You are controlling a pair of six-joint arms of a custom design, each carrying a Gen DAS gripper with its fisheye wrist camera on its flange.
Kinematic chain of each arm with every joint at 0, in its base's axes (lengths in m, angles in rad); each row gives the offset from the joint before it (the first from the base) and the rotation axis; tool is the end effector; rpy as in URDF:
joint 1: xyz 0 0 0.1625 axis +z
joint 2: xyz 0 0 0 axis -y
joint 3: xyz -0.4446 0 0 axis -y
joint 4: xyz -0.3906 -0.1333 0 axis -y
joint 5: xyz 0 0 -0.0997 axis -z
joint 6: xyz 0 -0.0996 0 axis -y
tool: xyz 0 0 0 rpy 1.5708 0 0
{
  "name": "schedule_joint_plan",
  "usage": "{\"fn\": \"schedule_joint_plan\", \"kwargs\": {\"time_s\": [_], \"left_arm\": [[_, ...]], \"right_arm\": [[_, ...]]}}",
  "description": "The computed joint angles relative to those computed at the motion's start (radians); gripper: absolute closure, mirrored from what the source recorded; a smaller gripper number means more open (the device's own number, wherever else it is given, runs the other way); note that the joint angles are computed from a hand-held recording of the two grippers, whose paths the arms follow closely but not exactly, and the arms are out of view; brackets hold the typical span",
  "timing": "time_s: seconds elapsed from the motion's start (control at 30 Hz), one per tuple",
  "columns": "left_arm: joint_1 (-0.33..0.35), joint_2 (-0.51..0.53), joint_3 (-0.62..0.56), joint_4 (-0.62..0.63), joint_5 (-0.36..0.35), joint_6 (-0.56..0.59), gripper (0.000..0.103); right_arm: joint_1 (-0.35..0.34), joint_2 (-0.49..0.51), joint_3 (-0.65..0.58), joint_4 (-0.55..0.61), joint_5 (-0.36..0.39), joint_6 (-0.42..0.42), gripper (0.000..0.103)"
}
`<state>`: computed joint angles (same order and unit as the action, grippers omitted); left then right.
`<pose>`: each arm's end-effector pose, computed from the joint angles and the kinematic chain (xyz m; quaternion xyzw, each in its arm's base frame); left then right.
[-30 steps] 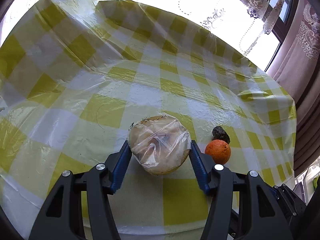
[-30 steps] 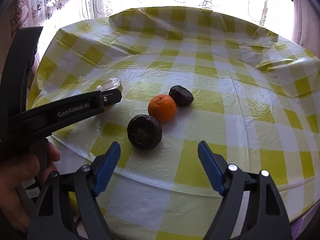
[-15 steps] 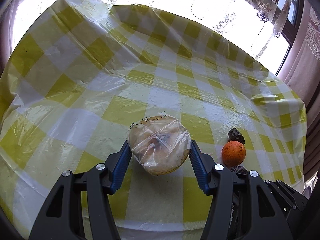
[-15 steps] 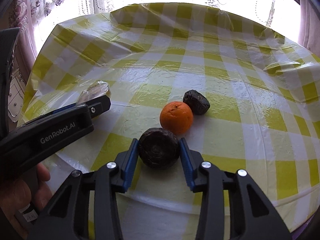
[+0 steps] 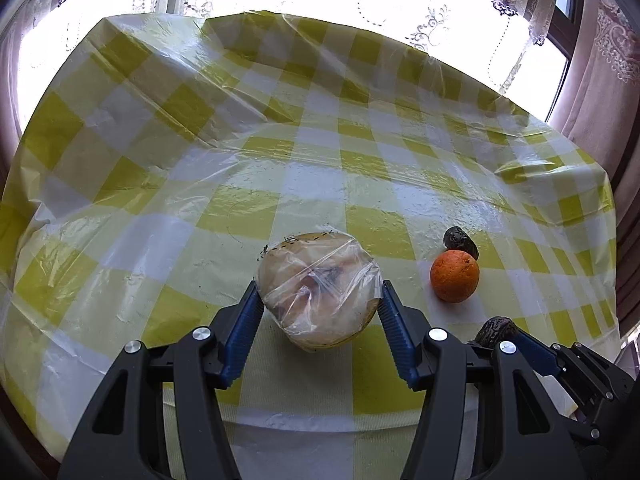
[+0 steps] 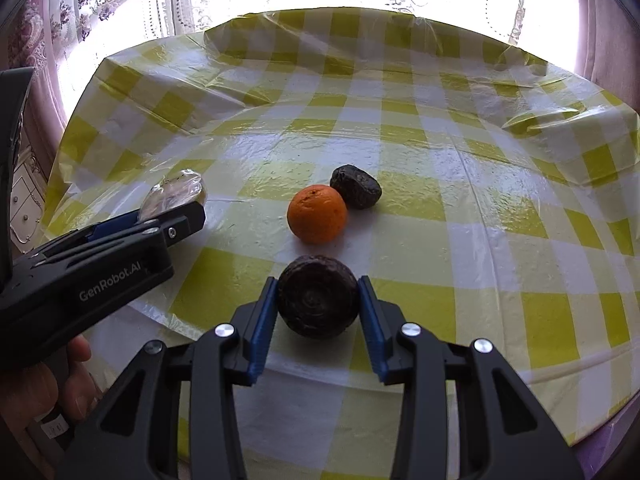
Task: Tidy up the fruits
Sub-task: 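Grasp the wrapped pear half with the left tool while the right tool grasps a dark round fruit, then carry pear half and dark fruit into the white box and open both tools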
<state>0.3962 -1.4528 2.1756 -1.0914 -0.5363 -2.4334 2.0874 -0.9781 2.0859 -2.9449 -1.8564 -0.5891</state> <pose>-0.2234 -0.3307 0.2343 -0.1959 0.7441 -0.5104 0.3840 0.3603 -0.4212 0.1158 0.4991 -0.8448 0.1262 0.1457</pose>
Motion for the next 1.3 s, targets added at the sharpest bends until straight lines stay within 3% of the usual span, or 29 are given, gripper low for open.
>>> {"fn": "schedule_joint_plan", "kwargs": {"time_s": [0.53,1.3], "left_arm": [[-0.033,0.104,-0.045,-0.084,0.005,0.128,0.047],[-0.027,0.326,-0.105,-0.548,0.046,0.599,0.047]], "right_arm": [[-0.055,-0.135,0.050,0.022,-0.033,0.009,0.063],[-0.173,-0.327,0.069,0.085,-0.047,-0.003,0.063]]}}
